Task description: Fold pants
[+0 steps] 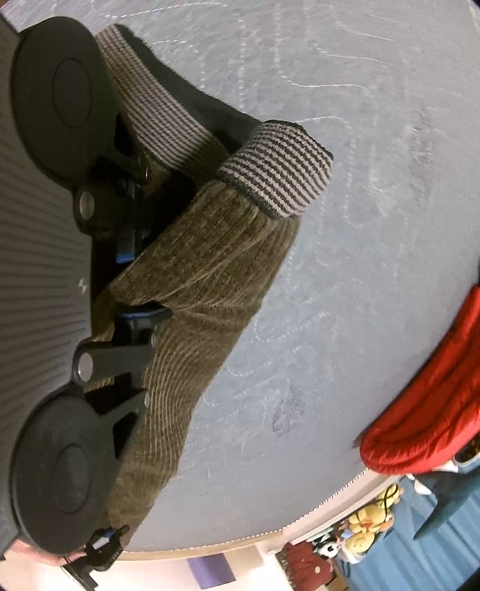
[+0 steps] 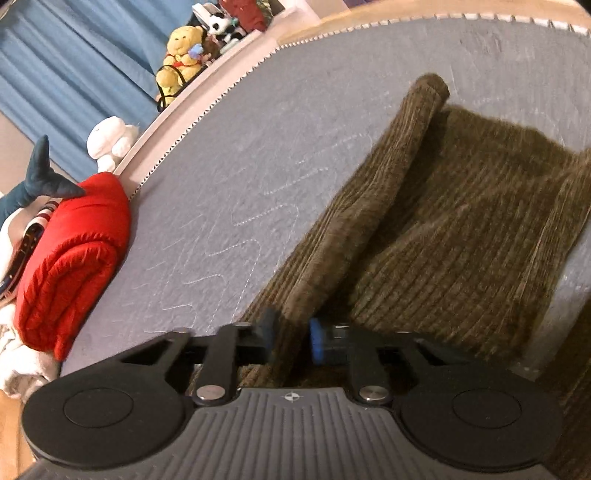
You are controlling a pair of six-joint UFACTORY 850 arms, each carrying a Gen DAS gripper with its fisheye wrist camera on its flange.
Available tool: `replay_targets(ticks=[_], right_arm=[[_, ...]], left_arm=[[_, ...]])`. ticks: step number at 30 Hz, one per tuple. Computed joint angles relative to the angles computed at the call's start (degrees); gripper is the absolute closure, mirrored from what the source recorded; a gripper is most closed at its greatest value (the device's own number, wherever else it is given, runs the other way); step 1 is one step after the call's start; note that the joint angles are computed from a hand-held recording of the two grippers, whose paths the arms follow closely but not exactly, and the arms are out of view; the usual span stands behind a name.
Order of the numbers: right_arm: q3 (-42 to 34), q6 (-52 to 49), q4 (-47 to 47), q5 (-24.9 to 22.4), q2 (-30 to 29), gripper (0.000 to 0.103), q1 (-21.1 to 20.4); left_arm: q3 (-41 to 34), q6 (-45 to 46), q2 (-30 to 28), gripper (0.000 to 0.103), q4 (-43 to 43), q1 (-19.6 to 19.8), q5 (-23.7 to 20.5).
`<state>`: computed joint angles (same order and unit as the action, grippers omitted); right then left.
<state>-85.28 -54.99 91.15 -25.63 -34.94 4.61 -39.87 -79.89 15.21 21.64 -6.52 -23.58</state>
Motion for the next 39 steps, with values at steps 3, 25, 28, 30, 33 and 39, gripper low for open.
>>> replay_targets(ticks=[3, 25, 28, 30, 33, 39], right_arm=[[2.1, -6.6, 6.4, 0.5, 2.0, 0.092, -0.1], [32.4, -9.2, -7.4, 4.8, 34.4, 0.096, -7.3], [33.5, 1.9, -18.3, 2.2, 33.7, 0.096, -8.7], [33.7, 2.7, -19.2, 0.9, 32.8, 0.094, -9.4], [32.6, 2.6, -18.4, 0.5, 30.5, 0.078, -10.3], [27.3, 1.2, -9.8, 3.4, 24.9, 0.066, -14.2]], left_arm=[[0.2, -0.5, 0.9, 0.084, 1.0, -0.2, -0.3], [8.4, 13.6, 13.3, 0.089, -12.7, 4.3, -0.2], [8.5, 16.5, 12.4, 0.083, -18.0, 6.0, -0.1], [8.2, 14.4, 11.9, 0.073, -16.4, 6.4, -0.6], [7.7, 9.0, 11.2, 0.06, -11.3, 6.6, -1.5], [7.6, 9.3, 10.9, 0.06, -10.9, 6.9, -1.6]])
